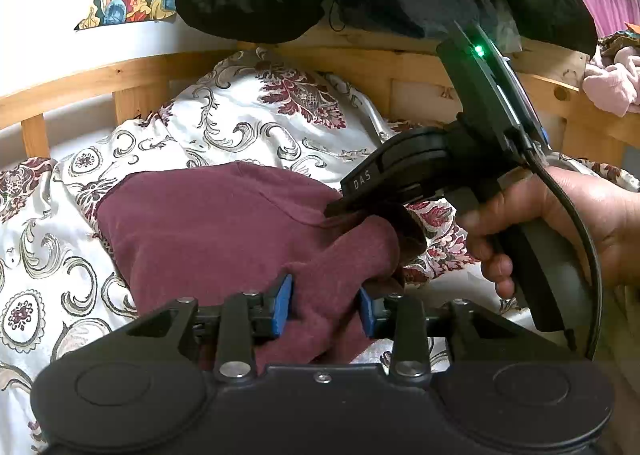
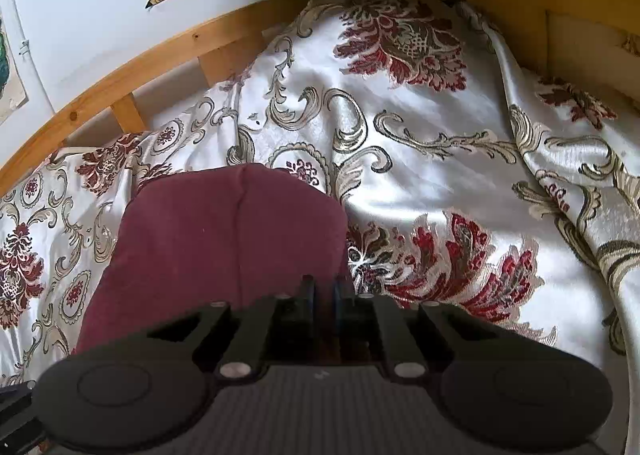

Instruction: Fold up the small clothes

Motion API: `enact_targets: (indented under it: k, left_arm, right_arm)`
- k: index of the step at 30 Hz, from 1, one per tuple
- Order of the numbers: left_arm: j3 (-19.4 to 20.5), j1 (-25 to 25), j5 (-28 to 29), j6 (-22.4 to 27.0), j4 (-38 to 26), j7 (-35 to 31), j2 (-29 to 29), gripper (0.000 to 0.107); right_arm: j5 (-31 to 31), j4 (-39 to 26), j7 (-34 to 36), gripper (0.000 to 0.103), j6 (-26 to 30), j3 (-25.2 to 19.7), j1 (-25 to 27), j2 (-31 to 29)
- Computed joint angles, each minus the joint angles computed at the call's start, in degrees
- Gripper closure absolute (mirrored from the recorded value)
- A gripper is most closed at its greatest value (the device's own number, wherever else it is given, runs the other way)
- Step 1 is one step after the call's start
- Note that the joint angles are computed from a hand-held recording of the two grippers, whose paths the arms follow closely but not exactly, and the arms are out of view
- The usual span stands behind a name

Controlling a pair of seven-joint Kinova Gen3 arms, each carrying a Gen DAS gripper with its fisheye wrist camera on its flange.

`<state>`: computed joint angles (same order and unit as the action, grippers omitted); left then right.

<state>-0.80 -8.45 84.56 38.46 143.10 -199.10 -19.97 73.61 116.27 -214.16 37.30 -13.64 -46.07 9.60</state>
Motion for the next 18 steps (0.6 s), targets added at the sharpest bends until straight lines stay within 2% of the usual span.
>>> enact_targets:
  k: [4,11,15,16,18]
  left_arm:
    - [-0.33,0.21,-1.28,0.36,-0.31,0.79,0.19,0.063]
    - [-4.82,0.32,-6.55,6.50,-1.39,6.32,-0.31,0.022]
    - [-2.19,0.16,-7.61,0.07,-0.35,12.29,-6.19,0.005]
    - [-1.62,0.39,-7.14,-1.91,0.13,12.54,-7.38,0.005]
    - [-0.85,0.84,-7.55,-4.86,0.12,14.71,-8.16,0.005]
  right_arm:
    - [-1.49,-0.11,0.70,0.087,-1.02,0.22,0.53,-0.03]
    - [-3.75,0.00,0.96,0.066,-1.18,0.59,0.81,-0.49]
    - [-6.41,-0.02,2.15,0.050,-1.68,0.66,1.34,-0.85]
    - [-7.37,0.06,2.92,0.048,-1.95,0.65,1.50,-1.06]
    - [-8.90,0.16,3.72,0.035,-1.52,0.59,1.42,-1.47]
